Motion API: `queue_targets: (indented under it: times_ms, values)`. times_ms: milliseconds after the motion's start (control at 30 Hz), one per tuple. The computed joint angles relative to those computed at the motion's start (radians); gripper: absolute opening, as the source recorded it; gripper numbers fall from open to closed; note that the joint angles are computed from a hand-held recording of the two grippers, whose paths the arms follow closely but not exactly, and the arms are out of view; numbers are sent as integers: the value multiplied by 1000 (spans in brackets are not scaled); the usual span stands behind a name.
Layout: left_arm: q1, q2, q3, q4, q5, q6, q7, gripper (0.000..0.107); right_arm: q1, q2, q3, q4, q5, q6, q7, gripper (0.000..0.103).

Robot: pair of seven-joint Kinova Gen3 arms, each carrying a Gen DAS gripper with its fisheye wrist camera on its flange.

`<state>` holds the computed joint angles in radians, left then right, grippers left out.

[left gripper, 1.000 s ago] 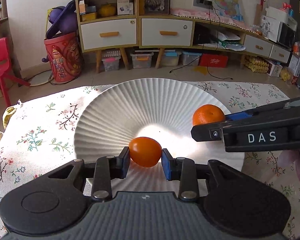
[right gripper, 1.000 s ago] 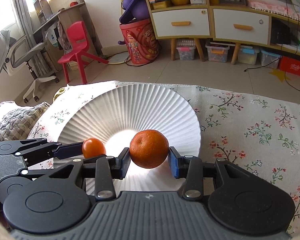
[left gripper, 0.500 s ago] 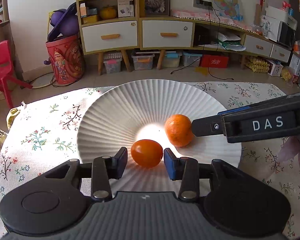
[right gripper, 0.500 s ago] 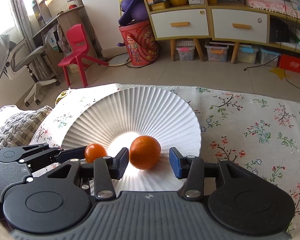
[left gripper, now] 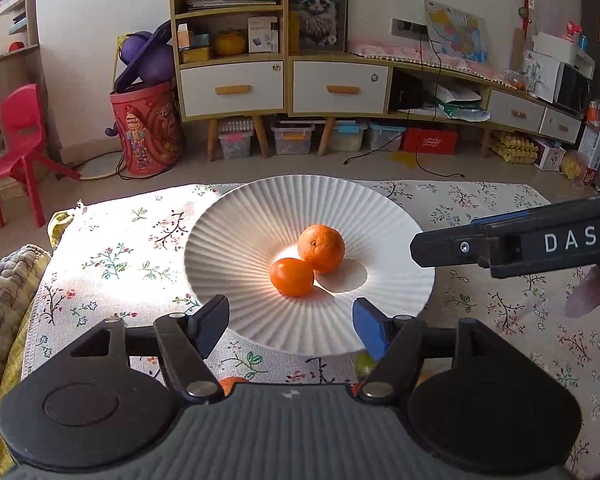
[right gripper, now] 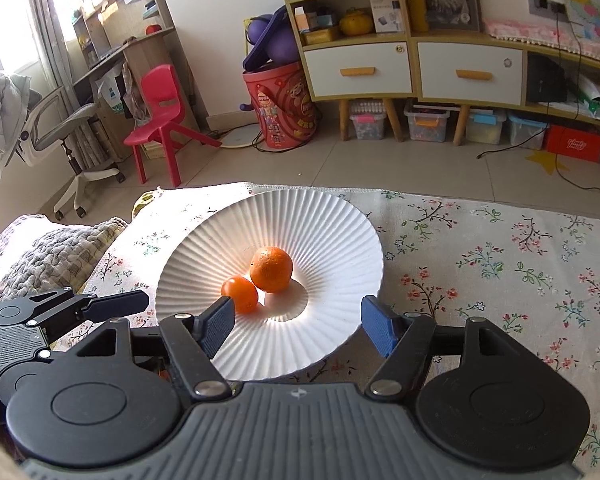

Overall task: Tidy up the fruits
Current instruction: 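Lower both fruits into the white bowl and open both tools, then move both tools back toward the remaining fruits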

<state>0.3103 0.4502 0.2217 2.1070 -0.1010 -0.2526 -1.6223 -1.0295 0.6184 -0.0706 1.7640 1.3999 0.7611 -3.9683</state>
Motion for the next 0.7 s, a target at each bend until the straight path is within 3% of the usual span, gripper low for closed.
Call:
queue_targets:
  times_ms: [200, 400, 700]
  values:
    - [3, -38, -10, 60, 15, -28, 12, 73, -35, -8, -12, 20, 0, 42, -39, 85]
    - [-53, -71, 30, 133, -40, -82, 62, 85, -57, -5, -26, 21, -19, 78, -23, 91]
    - [-44, -78, -12, 198, -40, -115, 72, 90, -88, 9, -42, 50, 16, 113, -122, 102]
